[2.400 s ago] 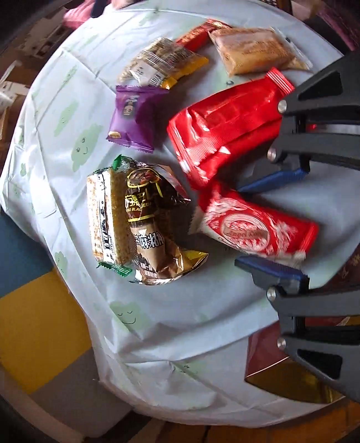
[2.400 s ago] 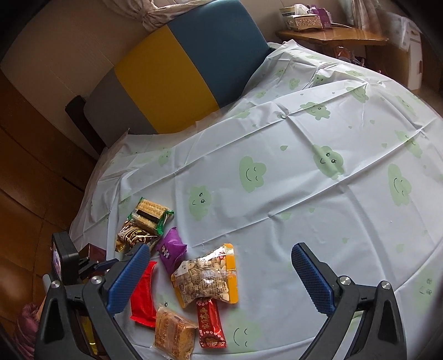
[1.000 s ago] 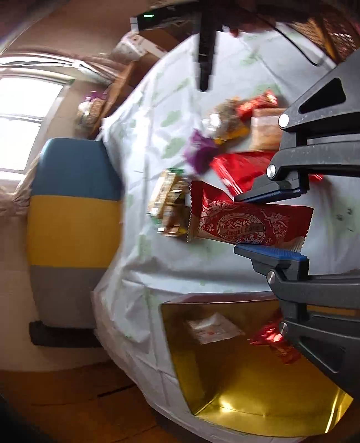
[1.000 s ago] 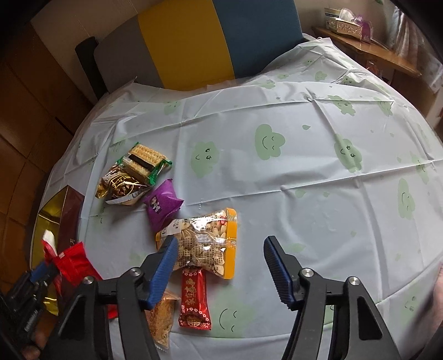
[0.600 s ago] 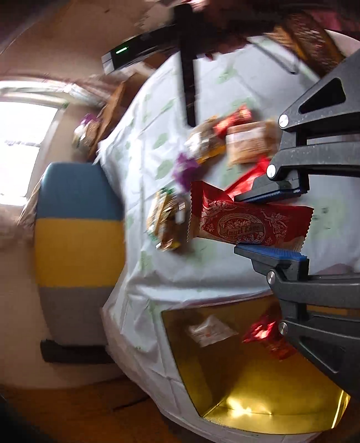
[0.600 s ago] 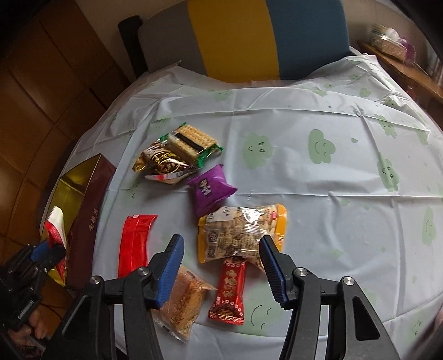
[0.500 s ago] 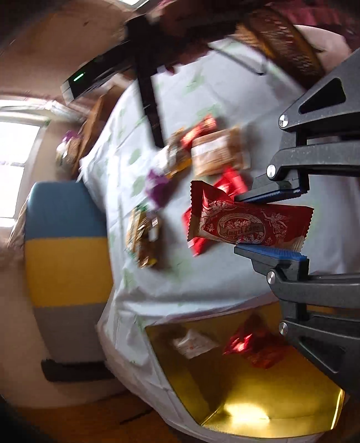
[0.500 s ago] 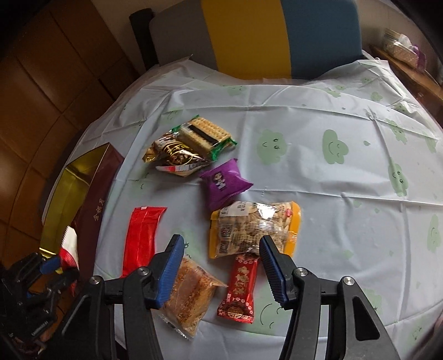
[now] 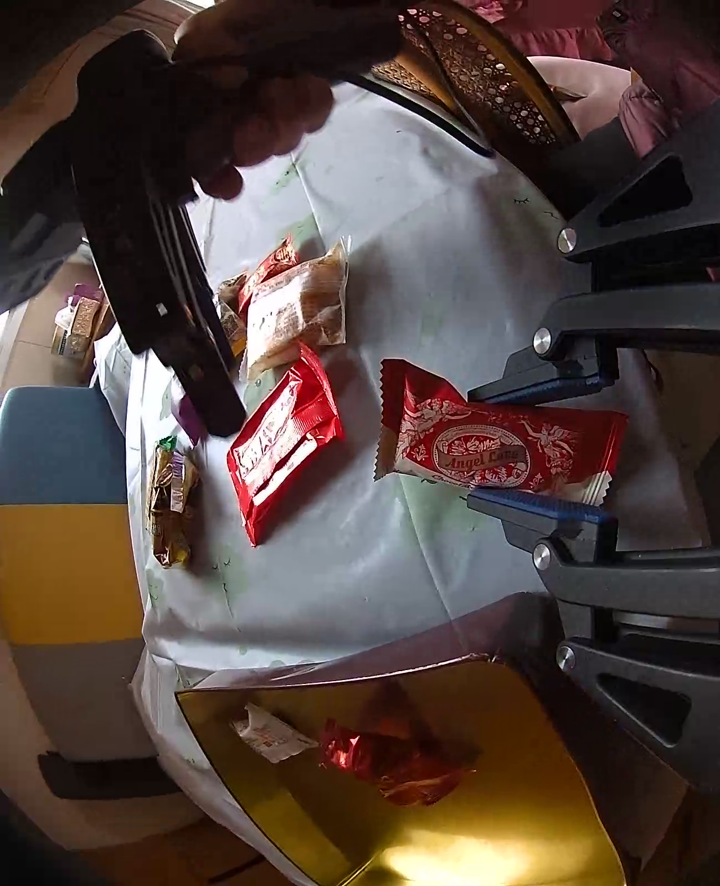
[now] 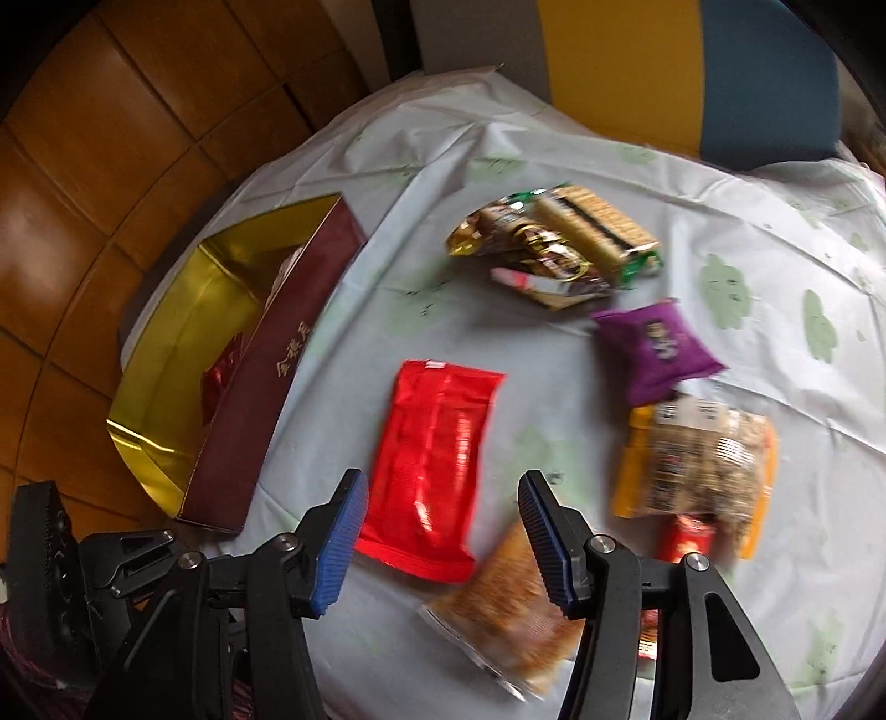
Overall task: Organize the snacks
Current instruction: 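Carry the red-and-white packet into the tin while the right tool grasps the red packet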
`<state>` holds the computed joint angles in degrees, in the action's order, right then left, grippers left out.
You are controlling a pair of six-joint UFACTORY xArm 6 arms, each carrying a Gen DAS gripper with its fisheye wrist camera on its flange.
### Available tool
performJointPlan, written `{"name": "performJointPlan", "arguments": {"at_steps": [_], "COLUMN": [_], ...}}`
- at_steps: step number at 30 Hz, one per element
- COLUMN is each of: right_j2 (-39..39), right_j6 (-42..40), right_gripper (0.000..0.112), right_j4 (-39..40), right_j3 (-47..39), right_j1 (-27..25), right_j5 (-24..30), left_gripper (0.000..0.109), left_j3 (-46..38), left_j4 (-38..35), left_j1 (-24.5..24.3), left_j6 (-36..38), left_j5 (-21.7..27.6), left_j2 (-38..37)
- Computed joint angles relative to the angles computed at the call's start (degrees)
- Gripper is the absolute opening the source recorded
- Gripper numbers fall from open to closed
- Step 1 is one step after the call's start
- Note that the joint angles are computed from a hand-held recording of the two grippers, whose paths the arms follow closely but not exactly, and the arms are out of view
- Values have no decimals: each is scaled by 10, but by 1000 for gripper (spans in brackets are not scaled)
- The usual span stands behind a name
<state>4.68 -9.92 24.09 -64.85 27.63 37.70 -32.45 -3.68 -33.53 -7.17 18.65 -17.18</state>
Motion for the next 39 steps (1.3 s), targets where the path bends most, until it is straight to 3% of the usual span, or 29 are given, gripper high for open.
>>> {"name": "performJointPlan", "arguments": {"at_steps": [6, 8, 12, 21, 31, 36, 39], "right_j2": [44, 53, 46, 30, 27, 23, 23], "right_j6": [35, 37, 23, -8, -14, 13, 20], "right_gripper": [59, 52, 50, 50, 50, 50, 50], "right_j4": [-39, -47, -57, -18, -15, -66, -77], "right_j3": [-25, -25, -8, 18, 25, 34, 34], "right_j1": [17, 17, 21, 16, 16, 28, 29], "right_j5": [-5, -7, -29, -42, -55, -70, -72], "left_gripper": [31, 32, 32, 29, 29, 29, 29], "left_j3": [3, 6, 9, 25, 53, 30, 10], "left_j4": [-29, -42, -57, -55, -181, -299, -254], "left_j1": [-1, -1, 0, 1, -1, 46, 104], "left_j6": [18, 27, 39, 41, 156, 209, 129], "left_j5": [-19, -22, -27, -42, -64, -48, -37], "left_j2": [8, 7, 6, -20, -117, -135, -118]}}
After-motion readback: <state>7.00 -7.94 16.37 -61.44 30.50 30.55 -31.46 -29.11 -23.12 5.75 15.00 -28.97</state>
